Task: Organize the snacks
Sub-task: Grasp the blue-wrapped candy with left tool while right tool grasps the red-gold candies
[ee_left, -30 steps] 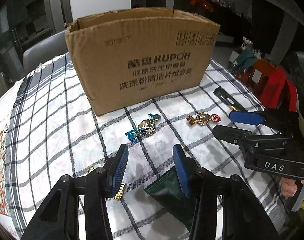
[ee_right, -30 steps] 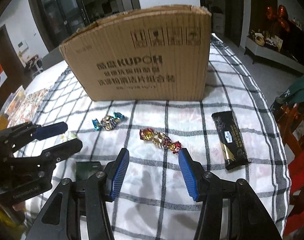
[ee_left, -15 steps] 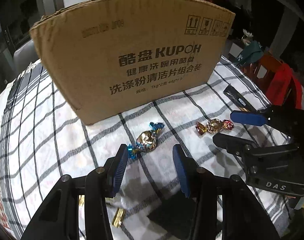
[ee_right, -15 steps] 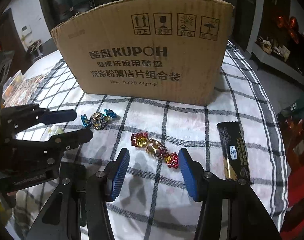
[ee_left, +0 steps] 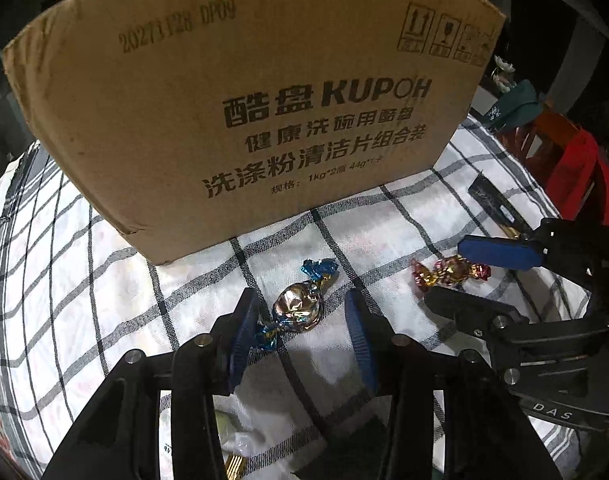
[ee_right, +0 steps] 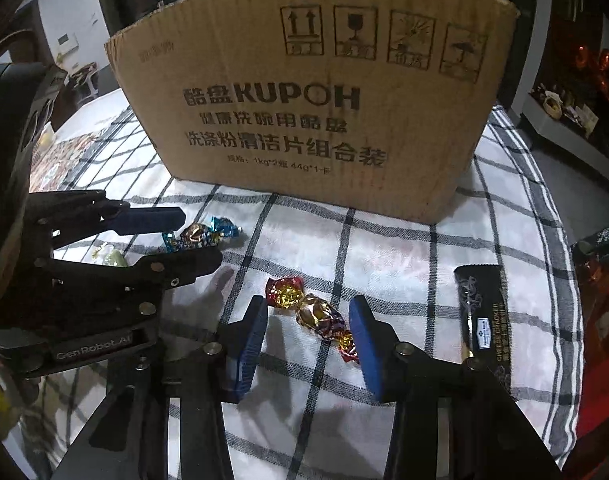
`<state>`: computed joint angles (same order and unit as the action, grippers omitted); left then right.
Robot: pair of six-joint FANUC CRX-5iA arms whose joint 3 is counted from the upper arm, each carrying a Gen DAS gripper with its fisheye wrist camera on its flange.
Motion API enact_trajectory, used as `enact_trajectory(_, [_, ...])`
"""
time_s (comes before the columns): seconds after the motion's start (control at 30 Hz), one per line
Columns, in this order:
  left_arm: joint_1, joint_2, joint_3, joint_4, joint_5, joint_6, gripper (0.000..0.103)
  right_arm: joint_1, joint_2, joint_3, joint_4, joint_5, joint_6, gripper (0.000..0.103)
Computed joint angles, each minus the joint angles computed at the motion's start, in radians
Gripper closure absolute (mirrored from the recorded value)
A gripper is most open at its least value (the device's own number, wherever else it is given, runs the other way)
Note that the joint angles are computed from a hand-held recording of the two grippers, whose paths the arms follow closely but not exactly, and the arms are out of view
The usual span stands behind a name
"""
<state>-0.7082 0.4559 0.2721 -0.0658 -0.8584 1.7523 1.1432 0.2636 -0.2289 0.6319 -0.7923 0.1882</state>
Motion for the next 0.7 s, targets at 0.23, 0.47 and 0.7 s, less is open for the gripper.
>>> enact_trajectory(0.23, [0.001,0.014,0.011,-0.003,-0.003,0.007,0.074,-0.002,0.005,0.002,-0.021,0.009,0.006,0.08])
enact_trajectory(0.47, [-0.007,0.022,0.029,-0.019,-0.016,0.025,0.078,0.005,-0.01,-0.021,0.025,0.023,-0.056,0.082])
enact_trajectory(0.7, [-0.015,-0.017,0.005,-0.022,0.001,0.052,0.078,0.009,-0.031,-0.038,0.076,0.038,-0.114,0.082])
